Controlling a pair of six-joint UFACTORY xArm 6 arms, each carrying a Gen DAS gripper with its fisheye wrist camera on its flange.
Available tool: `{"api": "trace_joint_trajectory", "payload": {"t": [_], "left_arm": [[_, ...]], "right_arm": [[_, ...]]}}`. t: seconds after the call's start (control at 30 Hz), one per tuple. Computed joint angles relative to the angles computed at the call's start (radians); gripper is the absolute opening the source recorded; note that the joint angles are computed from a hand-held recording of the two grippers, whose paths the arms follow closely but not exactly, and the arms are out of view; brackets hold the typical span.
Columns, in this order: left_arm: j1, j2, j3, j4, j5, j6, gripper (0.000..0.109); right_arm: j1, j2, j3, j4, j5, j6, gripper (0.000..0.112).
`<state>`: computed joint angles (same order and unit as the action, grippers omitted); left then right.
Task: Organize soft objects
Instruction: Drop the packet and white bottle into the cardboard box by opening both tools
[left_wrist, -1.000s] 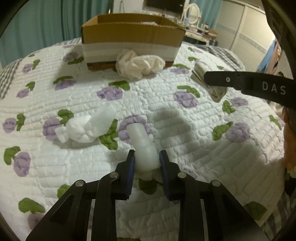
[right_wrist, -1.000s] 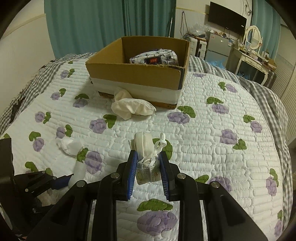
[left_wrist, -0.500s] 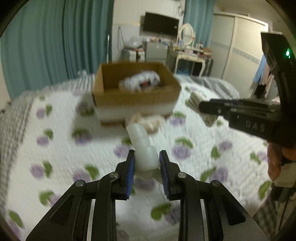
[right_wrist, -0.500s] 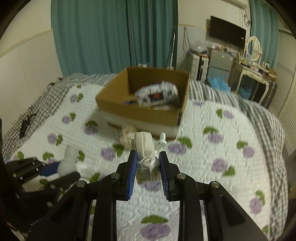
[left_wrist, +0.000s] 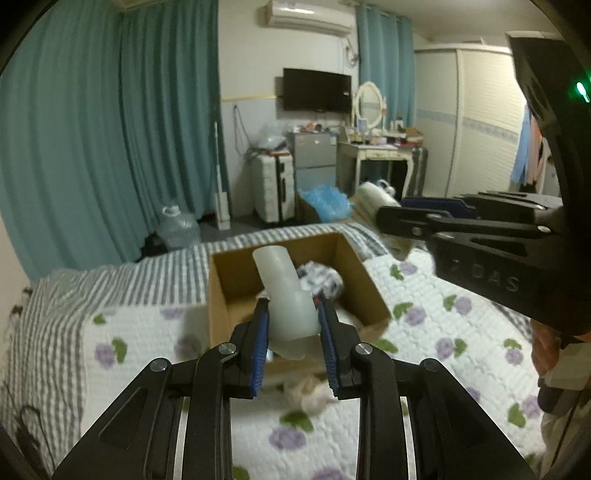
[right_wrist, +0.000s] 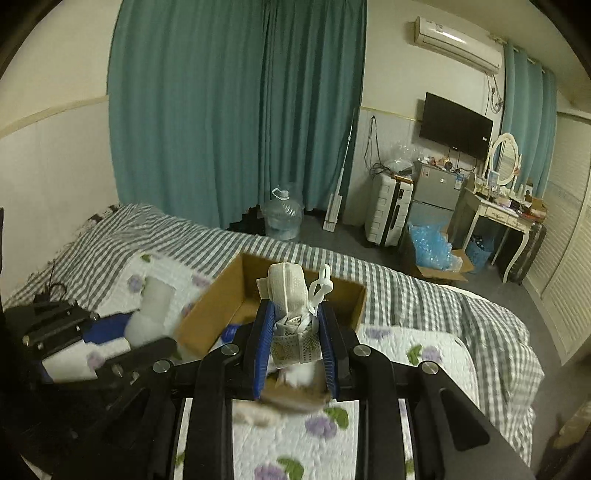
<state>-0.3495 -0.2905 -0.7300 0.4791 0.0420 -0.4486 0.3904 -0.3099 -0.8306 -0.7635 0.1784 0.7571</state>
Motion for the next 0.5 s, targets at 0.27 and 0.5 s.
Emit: {"api": "trace_joint_trajectory", "payload": {"t": [0.27,0.5], "left_arm": [[0.031,0.279,-0.196,0.057,-0.011,-0.033,0.026],[0.029,0.459,-0.326,0.036,0.002,-0.006,0.028]], "right_arm": [[-0.072,0.263,-0.172,0.058,-0.079,-0.022,0.024],[-0.105,0.442,-0.200,0.349,-0.241,-0.268,0.024]]}}
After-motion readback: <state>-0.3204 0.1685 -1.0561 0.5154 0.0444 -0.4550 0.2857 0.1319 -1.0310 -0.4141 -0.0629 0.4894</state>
